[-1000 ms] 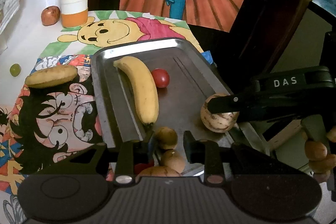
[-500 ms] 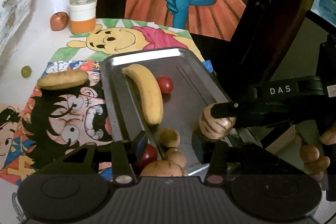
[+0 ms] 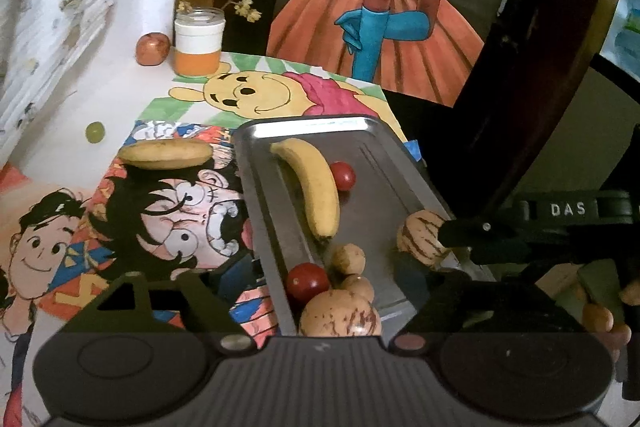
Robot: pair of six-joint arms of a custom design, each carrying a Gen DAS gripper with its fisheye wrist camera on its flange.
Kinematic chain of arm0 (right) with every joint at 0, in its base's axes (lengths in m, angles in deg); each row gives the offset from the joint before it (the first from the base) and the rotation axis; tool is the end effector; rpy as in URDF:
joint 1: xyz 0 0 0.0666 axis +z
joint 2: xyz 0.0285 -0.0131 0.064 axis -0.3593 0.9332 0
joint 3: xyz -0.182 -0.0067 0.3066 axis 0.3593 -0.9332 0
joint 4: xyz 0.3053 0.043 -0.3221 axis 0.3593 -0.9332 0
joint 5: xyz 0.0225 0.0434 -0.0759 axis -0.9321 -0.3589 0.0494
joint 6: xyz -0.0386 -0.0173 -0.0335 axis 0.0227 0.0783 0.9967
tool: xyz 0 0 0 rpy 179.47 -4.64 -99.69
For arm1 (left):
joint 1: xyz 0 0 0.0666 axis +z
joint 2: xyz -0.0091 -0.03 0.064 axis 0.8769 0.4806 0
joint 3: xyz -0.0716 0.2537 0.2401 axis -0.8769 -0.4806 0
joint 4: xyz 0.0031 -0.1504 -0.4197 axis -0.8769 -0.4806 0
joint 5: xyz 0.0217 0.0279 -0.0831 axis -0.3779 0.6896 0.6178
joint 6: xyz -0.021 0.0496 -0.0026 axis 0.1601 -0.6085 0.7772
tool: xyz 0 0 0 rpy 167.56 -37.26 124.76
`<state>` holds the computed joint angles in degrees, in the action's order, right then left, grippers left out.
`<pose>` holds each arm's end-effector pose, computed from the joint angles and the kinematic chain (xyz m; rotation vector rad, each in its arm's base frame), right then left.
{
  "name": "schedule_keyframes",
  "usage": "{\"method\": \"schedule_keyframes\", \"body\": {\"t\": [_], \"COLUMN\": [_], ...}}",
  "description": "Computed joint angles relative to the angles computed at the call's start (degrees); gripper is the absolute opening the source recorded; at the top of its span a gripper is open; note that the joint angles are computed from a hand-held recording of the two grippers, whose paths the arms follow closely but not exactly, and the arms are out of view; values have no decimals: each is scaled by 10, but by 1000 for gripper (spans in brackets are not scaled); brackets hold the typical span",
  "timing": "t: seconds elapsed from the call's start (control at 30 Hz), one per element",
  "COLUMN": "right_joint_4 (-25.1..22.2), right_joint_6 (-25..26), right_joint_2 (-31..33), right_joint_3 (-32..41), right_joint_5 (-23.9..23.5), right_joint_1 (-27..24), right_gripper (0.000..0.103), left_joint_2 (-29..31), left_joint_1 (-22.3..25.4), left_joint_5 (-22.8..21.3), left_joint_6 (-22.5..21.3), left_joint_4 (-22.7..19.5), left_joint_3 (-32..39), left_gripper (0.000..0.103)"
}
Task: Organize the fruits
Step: 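Lower the striped fruit and brown kiwi onto the tray and open both grippers, then lift both tools away from the tray toward the loose banana and grape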
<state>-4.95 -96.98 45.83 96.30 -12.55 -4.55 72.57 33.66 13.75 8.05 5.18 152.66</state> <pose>0.6076 0.1853 0.4140 0.3851 2.4482 0.6123 0.6102 -0.3231 0.4321 0.3467 2.3348 -0.4530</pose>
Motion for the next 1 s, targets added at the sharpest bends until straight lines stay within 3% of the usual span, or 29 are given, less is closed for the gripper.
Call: {"method": "schedule_keyframes", "body": {"t": [0.3, 0.63, 0.8, 1.0], "right_joint_4": [6, -2, -22, -40], "right_joint_6": [23, 64, 70, 67], "right_joint_2": [-42, -84, -89, -87], "right_joint_3": [-34, -70, -75, -75], "right_joint_5": [23, 48, 41, 34], "right_joint_1": [21, 62, 77, 92], "right_gripper": [94, 102, 102, 102], "left_joint_2": [-47, -102, -109, -122], "left_joint_1": [9, 13, 16, 21], "left_joint_5": [-13, -22, -22, -21], "left_joint_6": [5, -19, -30, -38], "left_joint_4": [24, 35, -1, -13], "left_joint_3": [-53, -120, -125, -139], "left_gripper": [103, 103, 103, 103]}}
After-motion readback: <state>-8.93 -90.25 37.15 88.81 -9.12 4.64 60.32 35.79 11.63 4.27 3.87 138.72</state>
